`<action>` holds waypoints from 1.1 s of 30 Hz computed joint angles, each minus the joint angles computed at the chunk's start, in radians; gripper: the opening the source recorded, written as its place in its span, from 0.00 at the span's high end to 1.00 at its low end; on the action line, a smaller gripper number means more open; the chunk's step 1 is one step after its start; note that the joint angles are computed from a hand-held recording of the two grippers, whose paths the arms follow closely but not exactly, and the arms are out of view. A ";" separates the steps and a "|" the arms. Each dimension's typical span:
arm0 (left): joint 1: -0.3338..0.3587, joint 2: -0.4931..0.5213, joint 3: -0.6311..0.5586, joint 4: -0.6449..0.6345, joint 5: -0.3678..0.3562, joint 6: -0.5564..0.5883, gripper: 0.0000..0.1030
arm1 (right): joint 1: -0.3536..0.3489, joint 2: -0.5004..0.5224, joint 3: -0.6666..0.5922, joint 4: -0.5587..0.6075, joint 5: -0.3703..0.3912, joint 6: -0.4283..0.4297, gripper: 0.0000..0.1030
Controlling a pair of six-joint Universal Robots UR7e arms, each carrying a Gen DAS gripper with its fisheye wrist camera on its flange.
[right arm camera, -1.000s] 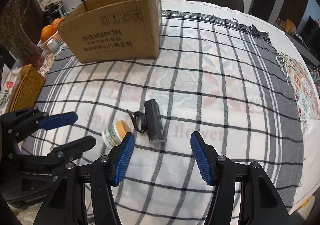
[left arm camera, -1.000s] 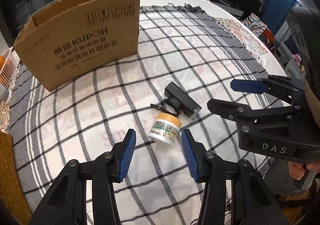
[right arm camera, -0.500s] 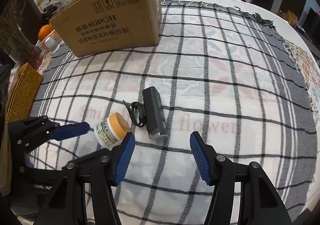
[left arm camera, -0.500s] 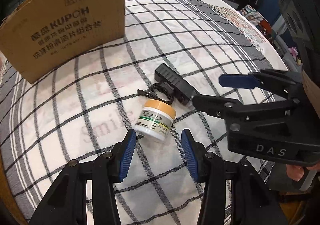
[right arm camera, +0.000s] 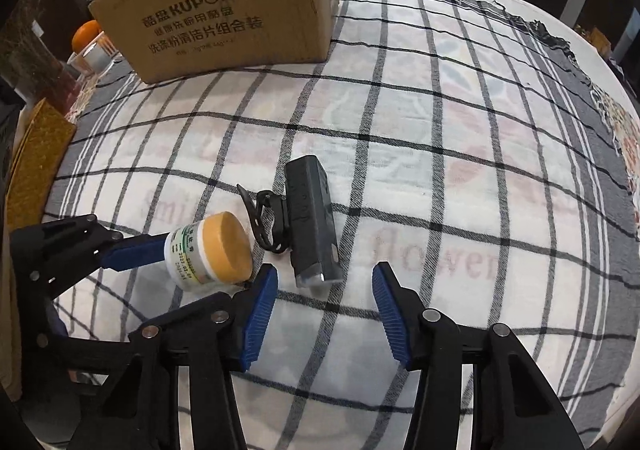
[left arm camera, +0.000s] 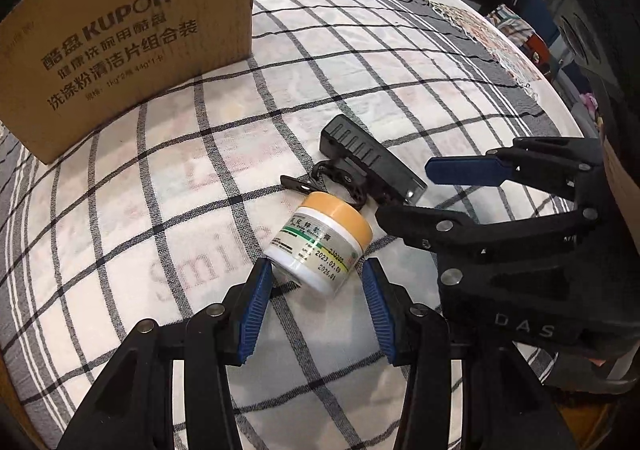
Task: Organize rigid objects
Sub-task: 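Grasp the orange-lidded white jar with the left tool while the right tool grasps the black bike light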
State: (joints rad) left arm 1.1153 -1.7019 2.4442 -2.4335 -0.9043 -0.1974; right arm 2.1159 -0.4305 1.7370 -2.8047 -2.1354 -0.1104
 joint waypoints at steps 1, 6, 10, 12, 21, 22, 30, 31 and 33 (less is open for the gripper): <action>0.005 0.005 -0.002 -0.008 -0.002 0.005 0.56 | 0.001 0.002 -0.002 -0.001 0.001 0.000 0.53; 0.023 0.024 -0.012 -0.042 -0.013 0.047 0.56 | 0.001 0.018 -0.019 0.007 -0.004 0.010 0.56; 0.033 0.041 -0.017 -0.066 -0.022 0.076 0.55 | -0.011 0.026 -0.033 0.022 0.005 0.018 0.64; 0.038 0.043 -0.021 -0.069 -0.029 0.083 0.54 | -0.016 0.027 -0.033 0.018 0.016 0.020 0.70; 0.029 0.031 -0.017 -0.053 -0.029 0.040 0.49 | -0.017 0.009 -0.005 -0.007 0.007 0.010 0.73; 0.026 0.033 -0.016 -0.054 -0.027 0.036 0.48 | -0.019 0.003 0.000 -0.007 0.006 0.008 0.73; 0.005 0.075 -0.022 -0.085 0.011 -0.036 0.44 | -0.029 -0.049 0.046 -0.047 -0.014 -0.017 0.74; 0.006 0.084 -0.024 -0.092 0.017 -0.043 0.44 | -0.032 -0.052 0.046 -0.050 -0.014 -0.016 0.75; 0.011 0.101 -0.026 -0.117 0.031 -0.061 0.46 | -0.036 -0.055 0.047 -0.054 -0.013 -0.011 0.75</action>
